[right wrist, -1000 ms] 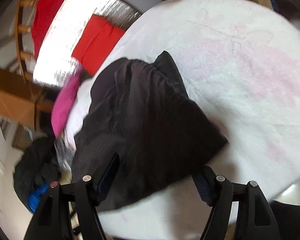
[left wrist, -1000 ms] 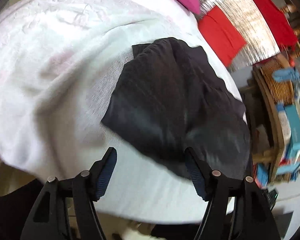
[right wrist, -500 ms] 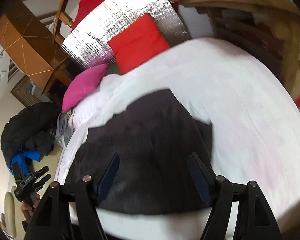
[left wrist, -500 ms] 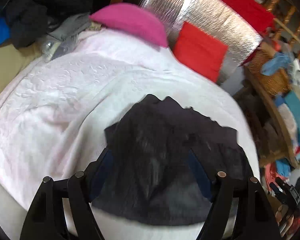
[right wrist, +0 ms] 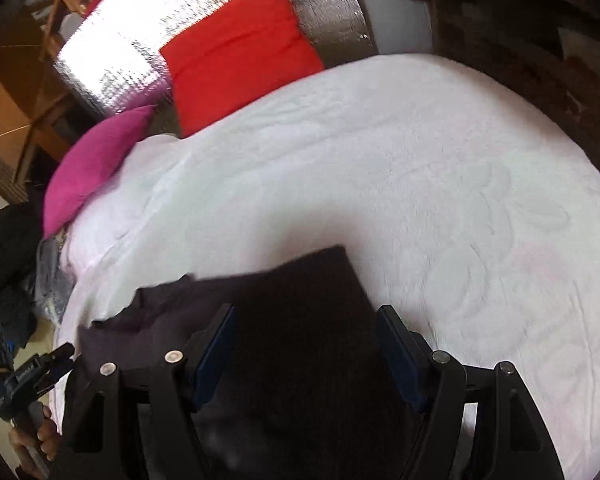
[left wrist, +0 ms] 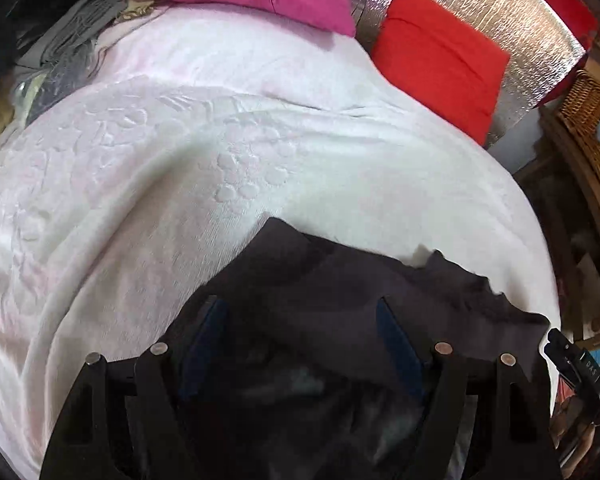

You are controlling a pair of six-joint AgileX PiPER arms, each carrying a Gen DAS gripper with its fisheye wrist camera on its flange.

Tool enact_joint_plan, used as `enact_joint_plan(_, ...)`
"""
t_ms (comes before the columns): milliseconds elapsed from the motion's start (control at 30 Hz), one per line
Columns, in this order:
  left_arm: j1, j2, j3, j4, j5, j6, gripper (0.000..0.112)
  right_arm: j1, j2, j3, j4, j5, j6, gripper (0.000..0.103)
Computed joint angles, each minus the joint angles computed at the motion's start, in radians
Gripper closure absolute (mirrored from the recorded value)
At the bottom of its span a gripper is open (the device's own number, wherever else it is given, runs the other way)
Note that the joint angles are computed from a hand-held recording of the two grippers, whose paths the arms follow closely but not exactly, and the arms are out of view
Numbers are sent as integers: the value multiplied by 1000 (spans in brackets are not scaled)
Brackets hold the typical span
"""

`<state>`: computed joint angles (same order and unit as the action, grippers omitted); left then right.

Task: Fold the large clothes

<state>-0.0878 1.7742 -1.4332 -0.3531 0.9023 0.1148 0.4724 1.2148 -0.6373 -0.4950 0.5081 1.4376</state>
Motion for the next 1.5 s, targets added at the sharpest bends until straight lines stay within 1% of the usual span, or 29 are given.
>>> enact_joint_plan(67,-14,31,-27,14,5,-3,34,-72,42,11,133,-92,-150,29)
enact_joint_plan(100,-22,43,-36,25,6,11,34,-85,66,9,173,-118,-207,29)
enact_joint_plan(167,-38,56,-42,49,-5,18,34,-59,111,-17,134,-94,-203,29)
enact_joint_plan(233,-42,60,-32,33,-23,50,38,-12,134,-31,20,-63,-112,31)
enact_joint_plan(267,-44,64,-36,31,-26,57,44,20,139,-43,-26,-27,-70,44)
enact_joint_plan(300,-52,67,-36,42,-31,54,61,48,143,-54,-61,10,-39,56)
enact_joint_plan(333,-55,66,-37,42,-33,62,78,92,169,-88,-106,86,-19,78)
enact_joint_plan(367,-52,62,-28,10,-41,96,84,118,184,-105,-124,135,-8,80)
enact_joint_plan(400,-53,53,-17,-6,-55,116,94,141,193,-115,-147,163,10,82)
enact_joint_plan(433,-61,45,-9,0,-71,121,100,155,195,-117,-162,173,24,86)
enact_joint_plan(467,-69,38,-3,10,-86,122,102,172,193,-116,-188,193,49,89)
enact_joint_plan(600,-78,-16,29,2,-153,145,104,238,147,-120,-316,304,185,93)
enact_joint_plan(700,-72,-33,31,-16,-177,152,104,252,92,-95,-386,339,291,97)
enact_joint_plan(767,-76,-26,28,1,-197,128,104,249,102,-85,-426,375,346,99)
enact_joint_plan(800,-80,-20,33,17,-220,107,104,242,107,-78,-429,368,362,99)
enact_joint_plan(833,-81,-9,30,19,-225,105,104,198,109,-54,-411,322,372,99)
enact_joint_plan(900,-91,31,12,52,-206,81,104,127,102,-15,-373,215,352,99)
enact_joint_plan(933,-93,51,3,64,-192,62,103,89,82,18,-359,138,347,99)
enact_joint_plan(967,-90,65,-9,58,-168,55,103,61,62,38,-351,81,337,98)
enact_joint_plan(1033,-87,60,-14,43,-148,53,100,-15,-40,104,-288,-73,282,97)
enact_joint_plan(1067,-84,47,-14,36,-139,51,95,-27,-78,116,-250,-101,245,96)
enact_joint_plan(1100,-81,33,-12,32,-132,50,79,-34,-96,119,-220,-114,212,96)
enact_joint_plan(1133,-78,19,-5,23,-132,55,58,-37,-122,120,-176,-116,165,89)
enact_joint_plan(1200,-68,-33,28,5,-140,65,36,-34,-117,107,-125,-108,110,47)
enact_joint_plan(1233,-63,-52,39,2,-135,76,35,-37,-108,108,-96,-124,95,10)
enact_joint_plan(1300,-36,-77,51,-13,-114,115,35,-59,-91,121,-126,-181,145,8)
enact_joint_plan(1333,-19,-89,61,-16,-107,130,35,-65,-70,118,-116,-199,130,8)
enact_joint_plan(1433,18,-58,42,52,-65,66,35,-64,2,84,-35,-180,23,10)
enact_joint_plan(1500,48,-21,25,51,-37,46,35,-56,88,39,24,-152,-56,18)
